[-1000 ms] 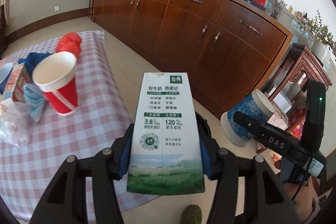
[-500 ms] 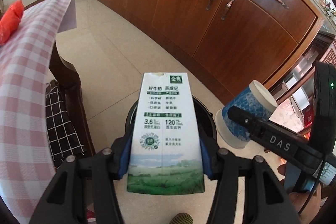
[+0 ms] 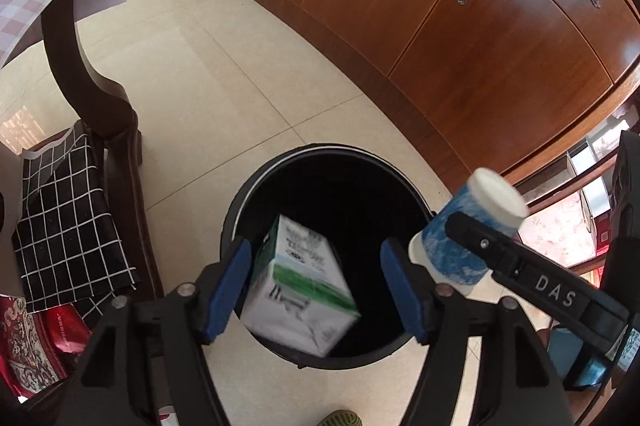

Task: Collect trash
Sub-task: 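Carry the carton and blue cup over the black bin and release both, then move both grippers back toward the table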

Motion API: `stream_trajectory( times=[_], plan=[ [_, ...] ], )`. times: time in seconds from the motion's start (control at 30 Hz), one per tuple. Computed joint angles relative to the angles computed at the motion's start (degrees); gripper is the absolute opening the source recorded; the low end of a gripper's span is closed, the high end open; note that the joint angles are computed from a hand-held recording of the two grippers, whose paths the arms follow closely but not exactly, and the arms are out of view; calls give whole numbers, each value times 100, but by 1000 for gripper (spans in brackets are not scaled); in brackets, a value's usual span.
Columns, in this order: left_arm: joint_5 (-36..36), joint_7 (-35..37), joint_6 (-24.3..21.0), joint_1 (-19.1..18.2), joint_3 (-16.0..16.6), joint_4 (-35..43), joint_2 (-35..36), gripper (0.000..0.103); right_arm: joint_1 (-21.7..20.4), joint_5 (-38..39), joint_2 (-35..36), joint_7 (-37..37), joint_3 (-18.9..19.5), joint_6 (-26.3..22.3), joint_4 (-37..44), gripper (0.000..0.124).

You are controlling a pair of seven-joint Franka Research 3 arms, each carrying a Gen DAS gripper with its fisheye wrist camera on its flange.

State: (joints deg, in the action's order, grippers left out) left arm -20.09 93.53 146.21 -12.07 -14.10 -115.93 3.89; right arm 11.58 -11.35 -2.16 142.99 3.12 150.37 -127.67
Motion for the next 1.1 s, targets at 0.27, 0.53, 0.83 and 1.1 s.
stream_trajectory(
  times=[0.27,0.53,0.83,1.1],
  plan=[
    [94,-232,345,-109,59,-366,-539,74,-116,-1168,-553,1006,212,-644,72,76],
    [-694,357,35,-488,262,-584,-1262,74,-331,-1648,-1660,1771,734,-1275,-334,76],
    [-551,392,386,-726,599,-1252,-2288,74,-554,-1576,-2679,2289,1224,-1248,-825,78],
    [319,-34,803,-429,1018,-1947,-3265,86,-469,-1887,-2370,2277,1802,-814,-384,83]
  ],
)
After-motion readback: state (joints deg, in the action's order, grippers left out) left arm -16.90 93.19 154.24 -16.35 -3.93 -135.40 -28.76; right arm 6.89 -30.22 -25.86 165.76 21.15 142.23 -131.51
